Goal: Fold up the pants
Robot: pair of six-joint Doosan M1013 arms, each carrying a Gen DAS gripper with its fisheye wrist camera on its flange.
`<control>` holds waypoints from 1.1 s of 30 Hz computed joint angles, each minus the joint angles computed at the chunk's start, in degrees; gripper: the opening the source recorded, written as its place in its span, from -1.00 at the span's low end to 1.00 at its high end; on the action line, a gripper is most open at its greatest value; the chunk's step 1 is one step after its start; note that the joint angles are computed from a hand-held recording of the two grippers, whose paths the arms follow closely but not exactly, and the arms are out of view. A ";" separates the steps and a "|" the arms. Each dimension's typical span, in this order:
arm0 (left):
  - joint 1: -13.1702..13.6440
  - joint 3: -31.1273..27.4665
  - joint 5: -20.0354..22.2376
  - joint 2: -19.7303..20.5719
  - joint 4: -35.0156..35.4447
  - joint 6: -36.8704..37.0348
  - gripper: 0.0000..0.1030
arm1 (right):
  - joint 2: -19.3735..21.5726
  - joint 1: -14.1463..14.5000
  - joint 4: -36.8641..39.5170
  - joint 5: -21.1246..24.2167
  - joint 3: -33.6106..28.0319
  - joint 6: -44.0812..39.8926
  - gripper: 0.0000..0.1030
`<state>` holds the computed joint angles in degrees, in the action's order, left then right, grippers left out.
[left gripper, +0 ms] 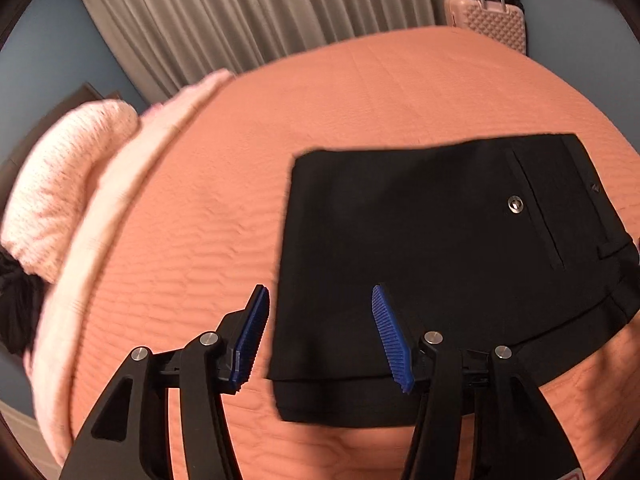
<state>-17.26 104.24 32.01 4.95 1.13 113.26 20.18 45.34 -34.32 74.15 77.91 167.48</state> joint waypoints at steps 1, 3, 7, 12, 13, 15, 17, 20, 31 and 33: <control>0.07 -0.62 1.31 1.03 -1.00 -0.08 0.02 | 0.80 -0.36 1.25 0.94 -0.18 -0.77 -0.35; -0.13 -1.52 3.40 3.26 0.34 -2.01 0.03 | 1.20 -0.47 1.06 0.79 0.73 -0.08 -0.36; -0.43 -0.42 0.19 3.65 3.83 -5.10 0.29 | 0.22 0.25 -0.78 1.22 1.09 1.61 -0.36; -0.56 -0.56 0.96 3.46 7.07 -7.11 0.32 | -1.92 -0.60 3.39 -1.32 5.10 3.35 -0.38; -0.04 -1.17 1.95 3.66 4.75 -5.63 0.32 | -2.72 -0.50 2.90 -2.90 5.97 5.57 -0.39; 0.57 -1.43 0.83 2.66 2.28 -4.11 0.27 | -3.54 -0.47 0.75 -3.29 5.32 7.49 -0.36; 0.96 -3.22 1.37 2.78 -4.09 2.10 0.28 | -4.04 -1.22 -2.21 -5.58 4.18 7.60 -0.35; -0.07 -8.90 4.62 6.39 -7.63 3.06 0.29 | -2.32 -4.94 -1.00 -9.04 1.41 3.59 -0.35; 1.07 -16.14 7.59 14.65 -2.06 -5.64 0.70 | -1.93 -8.19 0.89 -5.49 6.23 5.77 -0.60; 1.54 -13.34 4.84 11.82 -0.16 -6.80 0.56 | -3.80 -6.04 -0.63 -5.50 7.30 9.07 -0.57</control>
<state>-15.72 90.90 36.86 16.77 0.97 106.46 16.38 39.30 -34.95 68.64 85.20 176.55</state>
